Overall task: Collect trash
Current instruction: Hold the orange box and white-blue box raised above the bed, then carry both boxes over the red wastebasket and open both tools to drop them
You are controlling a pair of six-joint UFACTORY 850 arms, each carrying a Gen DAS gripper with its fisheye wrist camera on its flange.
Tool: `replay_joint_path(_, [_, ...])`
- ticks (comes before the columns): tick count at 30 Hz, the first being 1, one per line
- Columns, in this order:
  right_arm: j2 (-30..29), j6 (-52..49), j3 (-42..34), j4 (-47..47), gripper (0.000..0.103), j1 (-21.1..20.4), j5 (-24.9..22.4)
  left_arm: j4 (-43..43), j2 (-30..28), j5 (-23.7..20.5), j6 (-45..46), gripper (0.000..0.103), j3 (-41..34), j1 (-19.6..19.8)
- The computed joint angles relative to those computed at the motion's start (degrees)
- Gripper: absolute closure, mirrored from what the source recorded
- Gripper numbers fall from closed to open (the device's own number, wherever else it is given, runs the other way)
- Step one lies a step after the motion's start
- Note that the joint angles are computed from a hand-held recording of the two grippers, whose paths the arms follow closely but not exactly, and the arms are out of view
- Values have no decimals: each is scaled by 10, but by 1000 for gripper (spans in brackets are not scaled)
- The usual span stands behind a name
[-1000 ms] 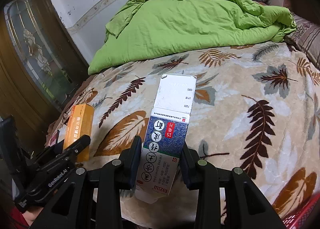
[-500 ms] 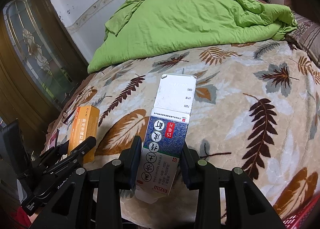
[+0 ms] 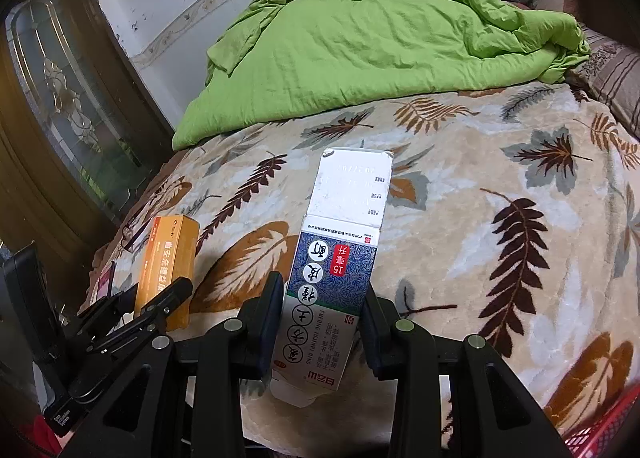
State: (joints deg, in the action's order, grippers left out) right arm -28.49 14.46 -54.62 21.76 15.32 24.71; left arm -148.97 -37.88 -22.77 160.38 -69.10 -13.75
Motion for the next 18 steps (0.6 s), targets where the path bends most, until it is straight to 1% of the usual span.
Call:
replay_joint_path(5, [8, 2, 10, 6, 65, -1, 7, 6, 3, 0, -5, 59, 3, -1])
replay_joint_path(8, [28, 16, 31, 6, 65, -1, 15, 48, 13, -7, -35, 59, 12, -3])
replay_joint_path(10, [49, 1, 50, 28, 65, 2, 15, 76, 29, -24, -44, 59, 28, -7])
replay_joint_path(13, [111, -25, 110, 74, 65, 4, 30, 178, 51, -50, -108, 59, 45, -14])
replay_joint_path(14, [135, -41, 132, 100, 65, 6, 34, 229, 61, -61, -140, 59, 51, -18])
replay_joint_path(17, [225, -101, 216, 212, 65, 14, 53, 357, 80, -94, -234, 59, 59, -30])
replay_joint_path(18, [258, -134, 244, 268, 65, 18, 55, 408, 86, -106, -271, 59, 59, -37])
